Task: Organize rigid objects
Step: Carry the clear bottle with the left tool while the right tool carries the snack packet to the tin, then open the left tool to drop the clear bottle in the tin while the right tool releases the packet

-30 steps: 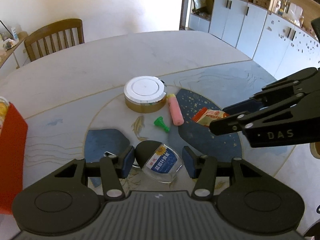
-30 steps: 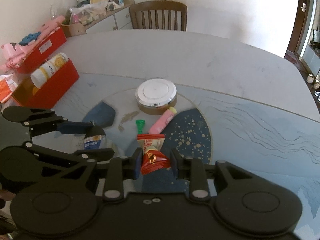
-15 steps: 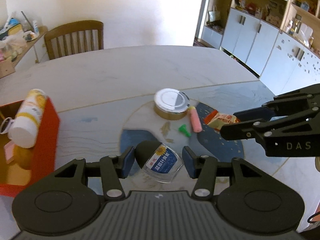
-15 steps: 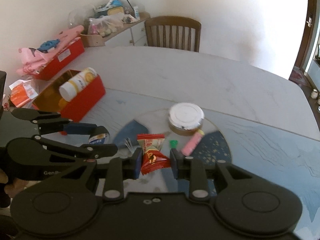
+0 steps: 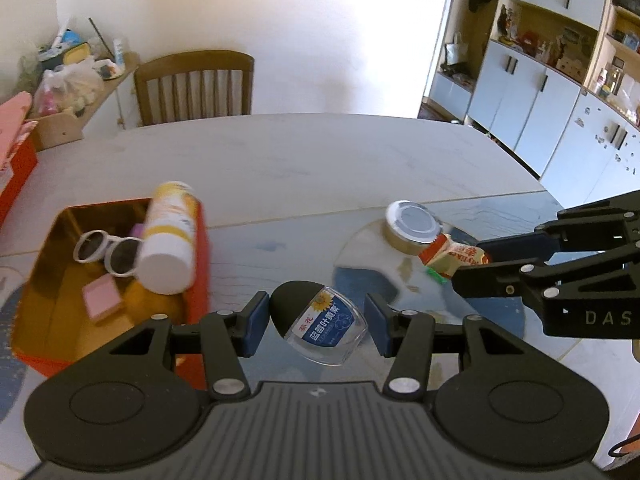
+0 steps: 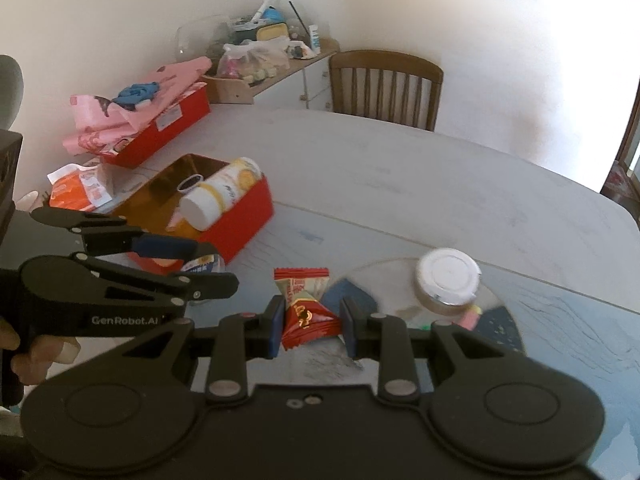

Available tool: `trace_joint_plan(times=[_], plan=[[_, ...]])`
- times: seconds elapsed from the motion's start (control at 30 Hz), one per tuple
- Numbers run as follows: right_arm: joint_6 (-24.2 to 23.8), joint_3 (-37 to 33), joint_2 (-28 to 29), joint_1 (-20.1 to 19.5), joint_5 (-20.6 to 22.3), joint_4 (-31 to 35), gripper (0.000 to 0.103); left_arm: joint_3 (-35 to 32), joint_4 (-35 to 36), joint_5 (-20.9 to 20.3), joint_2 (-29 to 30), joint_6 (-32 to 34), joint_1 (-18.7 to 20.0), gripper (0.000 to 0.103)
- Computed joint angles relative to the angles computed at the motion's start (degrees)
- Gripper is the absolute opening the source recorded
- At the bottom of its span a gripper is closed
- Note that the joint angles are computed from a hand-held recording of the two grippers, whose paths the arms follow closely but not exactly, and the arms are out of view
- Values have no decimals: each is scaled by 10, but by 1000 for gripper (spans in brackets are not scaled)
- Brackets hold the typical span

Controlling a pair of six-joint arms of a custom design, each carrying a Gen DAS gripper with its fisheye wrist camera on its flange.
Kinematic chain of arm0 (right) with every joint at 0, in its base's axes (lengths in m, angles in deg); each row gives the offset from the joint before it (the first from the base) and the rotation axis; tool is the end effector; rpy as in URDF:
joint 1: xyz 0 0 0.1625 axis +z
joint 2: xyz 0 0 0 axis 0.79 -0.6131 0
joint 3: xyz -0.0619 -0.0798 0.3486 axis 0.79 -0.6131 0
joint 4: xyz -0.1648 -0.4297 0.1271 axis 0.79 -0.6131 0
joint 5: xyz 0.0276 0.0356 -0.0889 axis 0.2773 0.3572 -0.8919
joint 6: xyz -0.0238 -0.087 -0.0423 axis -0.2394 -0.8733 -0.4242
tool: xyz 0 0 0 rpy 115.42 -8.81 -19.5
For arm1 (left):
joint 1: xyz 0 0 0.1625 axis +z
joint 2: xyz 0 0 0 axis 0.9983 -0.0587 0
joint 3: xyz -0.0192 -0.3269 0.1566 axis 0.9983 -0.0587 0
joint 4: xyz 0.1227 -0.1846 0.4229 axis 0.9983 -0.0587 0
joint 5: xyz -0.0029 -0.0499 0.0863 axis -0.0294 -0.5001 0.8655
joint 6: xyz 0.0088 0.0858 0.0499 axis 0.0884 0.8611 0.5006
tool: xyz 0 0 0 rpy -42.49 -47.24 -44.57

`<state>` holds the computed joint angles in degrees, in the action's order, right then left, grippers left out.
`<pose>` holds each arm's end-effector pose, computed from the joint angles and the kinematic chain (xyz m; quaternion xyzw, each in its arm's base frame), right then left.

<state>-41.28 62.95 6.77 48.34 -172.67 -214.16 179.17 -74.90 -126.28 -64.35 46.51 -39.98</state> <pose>0.2089 -0.5171 0.0877 0.3992 -0.8790 0.1988 0.1686 -0.1380 -0.4542 0.1632 0.1611 0.8753 -0.3395 0.3044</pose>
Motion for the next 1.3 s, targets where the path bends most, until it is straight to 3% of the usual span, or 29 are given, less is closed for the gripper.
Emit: trace_joint_plan(times=[0.47,0.77,1.07,1.3], plan=[[31,-46,91,66,-11,-12,28,23,36,23,-127,44,49,52],[49,-86,152,102,-17,1,28,16,36,26,-157,89,99,52],[89,-140,218,122,-34,25,28,-26,-16,7,-117,174,156,52],[114,-187,267,134,-54,43,28,-66,-14,-11,-69,198,189,52]])
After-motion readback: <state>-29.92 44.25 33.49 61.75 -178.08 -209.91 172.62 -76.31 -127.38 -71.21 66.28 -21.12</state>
